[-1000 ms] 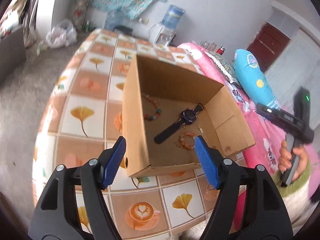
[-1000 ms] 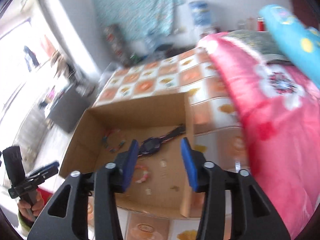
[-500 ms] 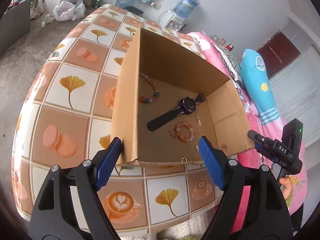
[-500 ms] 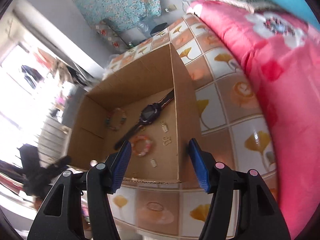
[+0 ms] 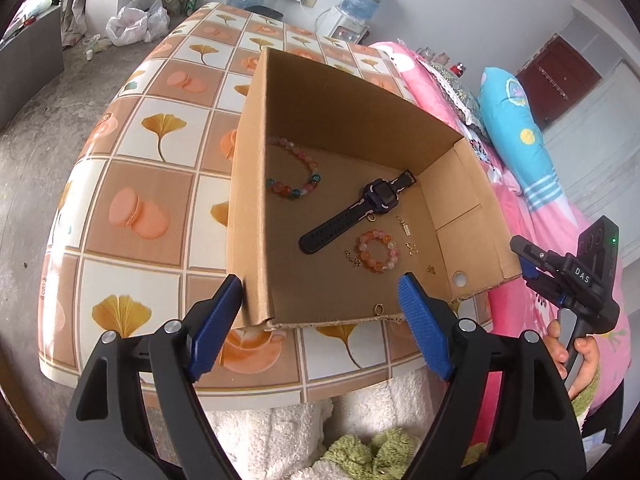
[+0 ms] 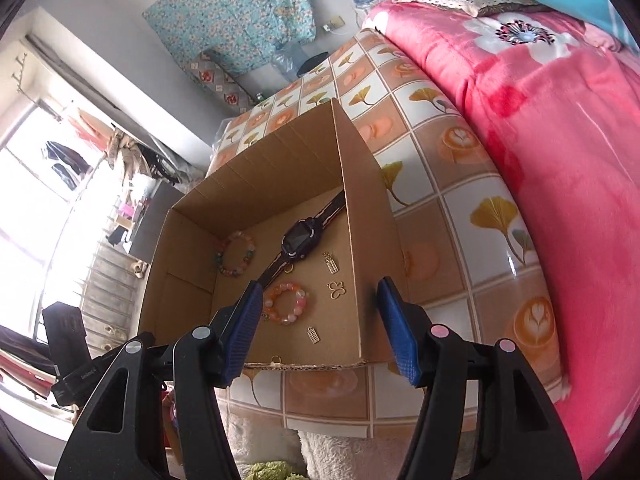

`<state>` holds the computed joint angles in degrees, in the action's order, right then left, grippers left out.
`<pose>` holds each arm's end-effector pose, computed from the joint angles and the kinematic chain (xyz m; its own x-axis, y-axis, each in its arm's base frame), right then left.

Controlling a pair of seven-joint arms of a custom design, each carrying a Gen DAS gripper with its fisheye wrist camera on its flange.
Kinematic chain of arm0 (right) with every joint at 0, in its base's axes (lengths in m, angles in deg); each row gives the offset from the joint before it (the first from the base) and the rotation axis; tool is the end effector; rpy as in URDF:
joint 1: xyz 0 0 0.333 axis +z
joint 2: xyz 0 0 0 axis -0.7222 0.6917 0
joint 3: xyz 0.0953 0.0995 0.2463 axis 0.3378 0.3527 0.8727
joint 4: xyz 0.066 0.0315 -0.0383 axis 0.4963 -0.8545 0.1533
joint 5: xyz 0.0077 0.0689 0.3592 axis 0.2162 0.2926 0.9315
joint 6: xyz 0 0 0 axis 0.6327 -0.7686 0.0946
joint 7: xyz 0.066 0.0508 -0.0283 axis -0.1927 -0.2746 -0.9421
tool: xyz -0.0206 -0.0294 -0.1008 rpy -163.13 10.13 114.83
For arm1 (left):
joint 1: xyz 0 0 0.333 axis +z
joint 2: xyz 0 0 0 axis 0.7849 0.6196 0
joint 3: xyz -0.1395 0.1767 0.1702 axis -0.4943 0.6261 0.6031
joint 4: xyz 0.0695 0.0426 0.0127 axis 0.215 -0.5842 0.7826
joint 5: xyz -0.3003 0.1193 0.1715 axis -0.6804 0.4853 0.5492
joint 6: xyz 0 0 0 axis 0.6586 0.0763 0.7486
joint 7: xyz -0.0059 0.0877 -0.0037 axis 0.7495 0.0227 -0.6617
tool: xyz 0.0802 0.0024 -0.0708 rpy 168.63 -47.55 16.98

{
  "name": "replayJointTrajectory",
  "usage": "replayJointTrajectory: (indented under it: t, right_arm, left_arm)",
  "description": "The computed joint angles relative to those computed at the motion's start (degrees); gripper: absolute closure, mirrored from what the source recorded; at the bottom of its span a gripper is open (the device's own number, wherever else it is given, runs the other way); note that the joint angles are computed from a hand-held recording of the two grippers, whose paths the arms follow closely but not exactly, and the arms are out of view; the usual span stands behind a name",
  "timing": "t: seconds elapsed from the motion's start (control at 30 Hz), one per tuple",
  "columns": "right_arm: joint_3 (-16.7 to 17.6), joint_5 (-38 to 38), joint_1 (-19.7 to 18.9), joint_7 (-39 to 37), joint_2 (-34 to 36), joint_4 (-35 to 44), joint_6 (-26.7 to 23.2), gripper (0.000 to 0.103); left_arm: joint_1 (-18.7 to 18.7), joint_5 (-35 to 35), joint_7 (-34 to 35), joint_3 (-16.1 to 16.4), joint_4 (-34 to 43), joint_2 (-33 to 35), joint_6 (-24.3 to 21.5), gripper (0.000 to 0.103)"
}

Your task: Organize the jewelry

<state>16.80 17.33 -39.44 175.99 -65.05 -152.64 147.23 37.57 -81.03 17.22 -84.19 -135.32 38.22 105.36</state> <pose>0.4011 0.0266 0.5501 -0.2048 -0.8120 -0.5465 -0.7383 0.4948 -0.4584 0.4707 -0.1772 0.5524 -0.2854 -0.8504 0.4419 -0.8861 0.0585 -0.4598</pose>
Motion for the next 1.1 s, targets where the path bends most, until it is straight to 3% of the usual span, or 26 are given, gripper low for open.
replayJointTrajectory:
  t: [0.07, 0.17, 0.2, 0.3, 0.4, 0.53, 0.67, 0.83, 1.1]
  right_arm:
    - [2.15, -2.39, -2.11, 2.41, -2.15, -1.26, 0.54, 0.044]
    - [6.17, -8.32, -5.71, 6.08, -8.38, -4.23, 1.13, 0.041]
    - [6.81, -9.71, -6.22, 6.87, -10.13, -4.99, 0.95, 0.039]
    - [9.24, -13.96, -7.25, 9.24, -16.5, -7.45, -1.4, 0.033]
    - [10.21, -15.42, -4.88, 10.22, -19.59, -8.39, -5.27, 0.027]
    - [13.15, -18.52, -2.09, 10.48, -16.5, -6.26, -9.68, 0.02]
    - [16.35, -23.54, -2.4, 12.85, -13.02, -3.46, -10.64, 0.015]
    - [16.81, -26.96, -1.41, 15.27, -10.15, -1.21, -10.34, 0.009]
    - [15.85, -29.32, -0.29, 19.25, -5.99, 0.94, -12.41, 0.008]
  left_arm:
    - [-0.08, 0.74, 0.21, -0.61, -2.14, -1.91, 2.88, 0.027]
    - [-1.5, 2.76, 1.19, -1.17, -7.98, -7.36, 12.09, 0.024]
    - [-2.24, 3.36, 1.59, -1.28, -10.66, -9.92, 15.84, 0.018]
    - [-2.33, 7.75, -1.86, -2.63, -15.27, -14.76, 21.43, 0.011]
    - [0.13, 13.84, -8.84, -6.0, -17.94, -18.14, 22.83, 0.008]
    - [3.98, 20.96, -19.05, -11.49, -19.71, -20.3, 23.78, 0.008]
    - [4.42, 26.78, -23.06, -13.28, -17.33, -18.65, 18.84, 0.008]
    - [5.09, 33.69, -30.45, -14.71, -12.63, -14.56, 9.54, 0.008]
    - [0.02, 39.99, -34.35, -12.31, -8.86, -10.96, 2.84, 0.008]
